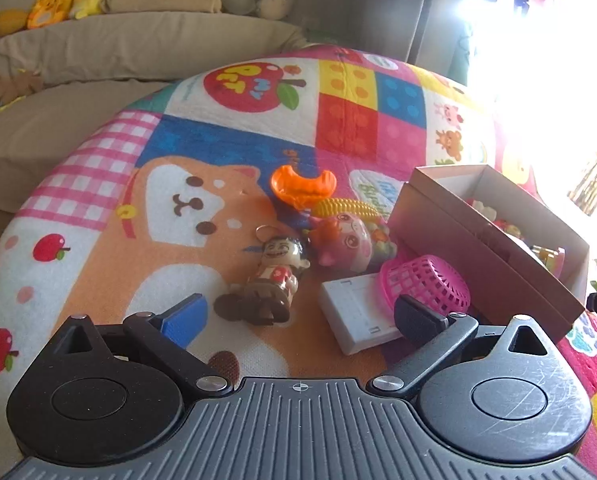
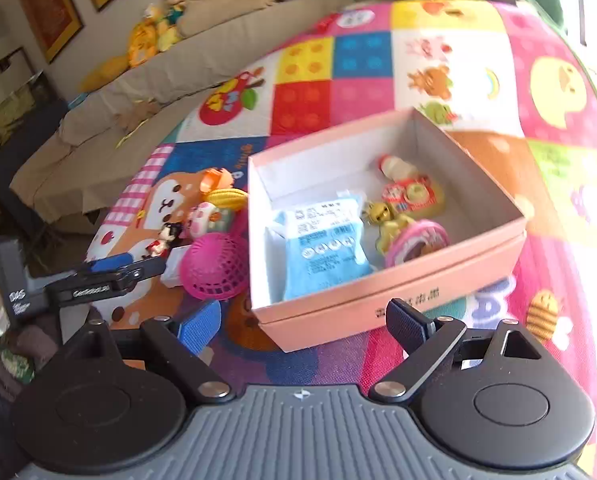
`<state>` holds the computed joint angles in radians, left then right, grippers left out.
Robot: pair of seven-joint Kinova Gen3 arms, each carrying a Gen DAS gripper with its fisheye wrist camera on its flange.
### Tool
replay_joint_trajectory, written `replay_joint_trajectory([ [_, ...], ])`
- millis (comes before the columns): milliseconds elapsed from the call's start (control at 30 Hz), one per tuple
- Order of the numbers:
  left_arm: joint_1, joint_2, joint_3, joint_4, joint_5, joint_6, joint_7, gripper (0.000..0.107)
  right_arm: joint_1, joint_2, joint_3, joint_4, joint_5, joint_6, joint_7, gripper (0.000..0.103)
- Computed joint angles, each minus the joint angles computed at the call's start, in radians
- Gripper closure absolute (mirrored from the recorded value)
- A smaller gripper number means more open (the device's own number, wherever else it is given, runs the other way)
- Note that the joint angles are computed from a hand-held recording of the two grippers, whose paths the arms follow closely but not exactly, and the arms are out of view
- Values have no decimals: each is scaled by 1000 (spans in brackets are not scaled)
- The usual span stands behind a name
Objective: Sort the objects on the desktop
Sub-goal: 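Grasp the pink basket with the right tool while left grasps the grey tray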
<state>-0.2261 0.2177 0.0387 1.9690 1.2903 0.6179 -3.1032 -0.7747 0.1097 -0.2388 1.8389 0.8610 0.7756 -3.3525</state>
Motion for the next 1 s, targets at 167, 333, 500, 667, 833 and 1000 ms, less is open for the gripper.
replay_joint_trajectory([
  [167,-2,-21,-13,10,-17,-18,4,5,-43,50,113,49,176,-203,-184,10],
  [333,-14,-26,-19,9,-42,-28,33,5,-128,160,277,-39,332,-335,-201,10],
  [500,-19,-43,-22,18,-56,-58,31,5,-34,266,114,-185,321,-259,-1,11],
  [667,-16,-68,-26,37,-57,-107,42,5,-77,356,113,-313,203,-123,191,24],
  [833,-12,-103,-34,49,-91,-110,78,5,-129,375,192,-323,143,-121,206,42],
  [1000,-6,-115,-40,56,-83,-45,1,5,-187,296,210,-220,134,-132,226,42],
])
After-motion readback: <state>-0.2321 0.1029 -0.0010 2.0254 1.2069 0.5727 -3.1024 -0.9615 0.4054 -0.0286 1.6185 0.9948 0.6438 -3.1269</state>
